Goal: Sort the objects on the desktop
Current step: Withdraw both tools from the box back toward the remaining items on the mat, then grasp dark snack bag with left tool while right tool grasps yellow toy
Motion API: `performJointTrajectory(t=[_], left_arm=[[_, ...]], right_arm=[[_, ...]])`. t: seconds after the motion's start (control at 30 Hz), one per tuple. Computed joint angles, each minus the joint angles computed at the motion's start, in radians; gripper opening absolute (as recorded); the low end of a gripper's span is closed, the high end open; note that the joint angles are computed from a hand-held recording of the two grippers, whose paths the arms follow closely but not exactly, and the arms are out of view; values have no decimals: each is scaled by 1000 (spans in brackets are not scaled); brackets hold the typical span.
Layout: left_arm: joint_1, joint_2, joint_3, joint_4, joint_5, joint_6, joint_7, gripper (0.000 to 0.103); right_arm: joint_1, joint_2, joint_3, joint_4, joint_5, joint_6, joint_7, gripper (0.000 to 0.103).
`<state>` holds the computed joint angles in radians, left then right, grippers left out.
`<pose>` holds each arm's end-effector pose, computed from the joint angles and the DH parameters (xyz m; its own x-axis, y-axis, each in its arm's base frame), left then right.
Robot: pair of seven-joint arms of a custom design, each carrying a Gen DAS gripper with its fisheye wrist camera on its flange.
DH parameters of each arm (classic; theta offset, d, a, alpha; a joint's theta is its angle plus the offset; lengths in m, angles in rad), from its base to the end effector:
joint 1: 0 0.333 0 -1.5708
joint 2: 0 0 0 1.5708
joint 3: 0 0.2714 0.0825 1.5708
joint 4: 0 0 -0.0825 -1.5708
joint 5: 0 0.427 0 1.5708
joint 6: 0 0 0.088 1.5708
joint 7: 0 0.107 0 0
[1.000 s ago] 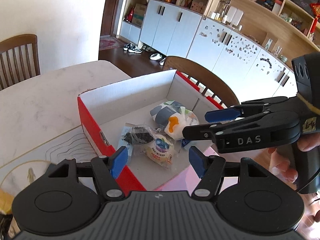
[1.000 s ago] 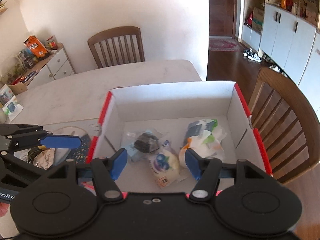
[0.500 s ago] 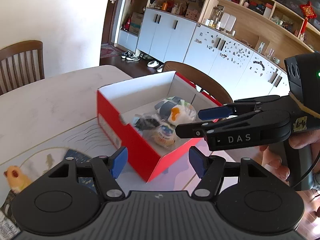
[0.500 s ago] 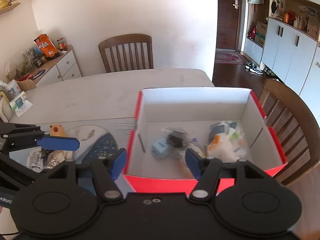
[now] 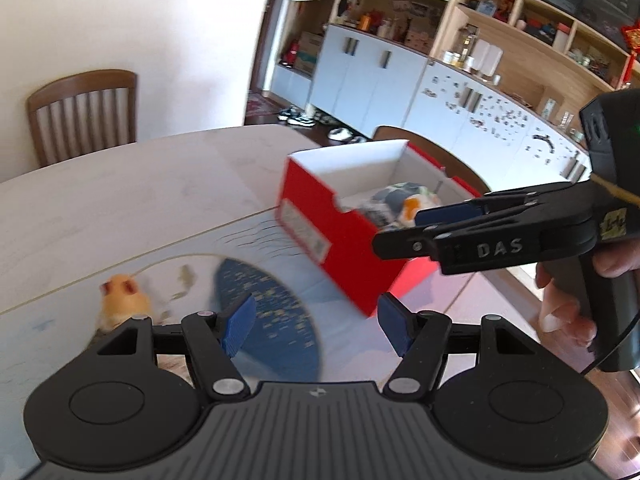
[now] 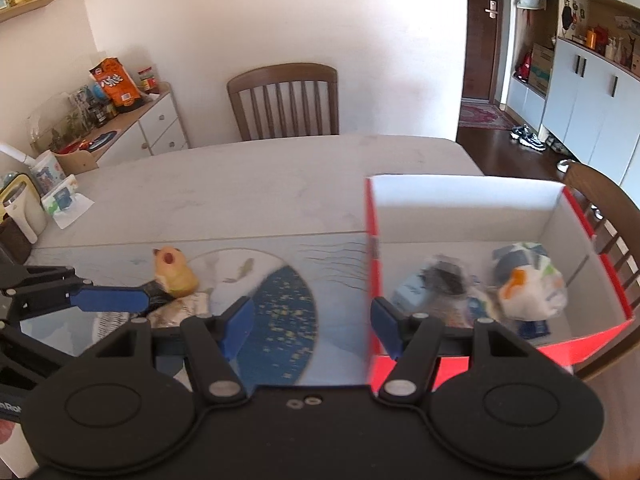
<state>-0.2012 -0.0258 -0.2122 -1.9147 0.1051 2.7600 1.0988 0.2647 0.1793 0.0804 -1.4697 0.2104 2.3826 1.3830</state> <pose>0.5888 -0.2643 0.5490 -0.1333 -0.9586 0.2517 -0.6832 -0.0951 -0.7240 0.6584 0.2336 0.6143 0.4482 -0.8887 -0.0966 -0.6803 -0.2690 -0.6818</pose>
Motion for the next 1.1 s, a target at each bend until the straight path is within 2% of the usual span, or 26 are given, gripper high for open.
performJointTrajectory(t=[0.17,0.3,0.5,0.6,0.77,0.87,0.9,1.1], left_arm=[[21,-89,14,-125,-10,27,-23,67],[40,-136,24,-196,-43,37,-26,77],[74,-175,22,-261,-24,53,-50,78],[87,-185,25,-286,-19,74,-59,86],[108,-182,27,-305,0,99,-62,88],[119,-170,31,-307,13,105,-64,100],[121,-164,34,-306,11,106,-57,101],[135,-124,47,-289,33,95,-10,102]], right_arm=[[25,25,16,22,-9,2,13,64],[46,58,24,55,-22,-2,28,64],[68,118,34,121,-28,-18,45,64],[80,146,40,150,-31,-20,47,69],[102,207,45,224,-43,-41,51,71],[116,253,44,283,-58,-60,57,71],[120,266,44,298,-61,-66,59,71],[148,346,36,394,-90,-101,92,73]])
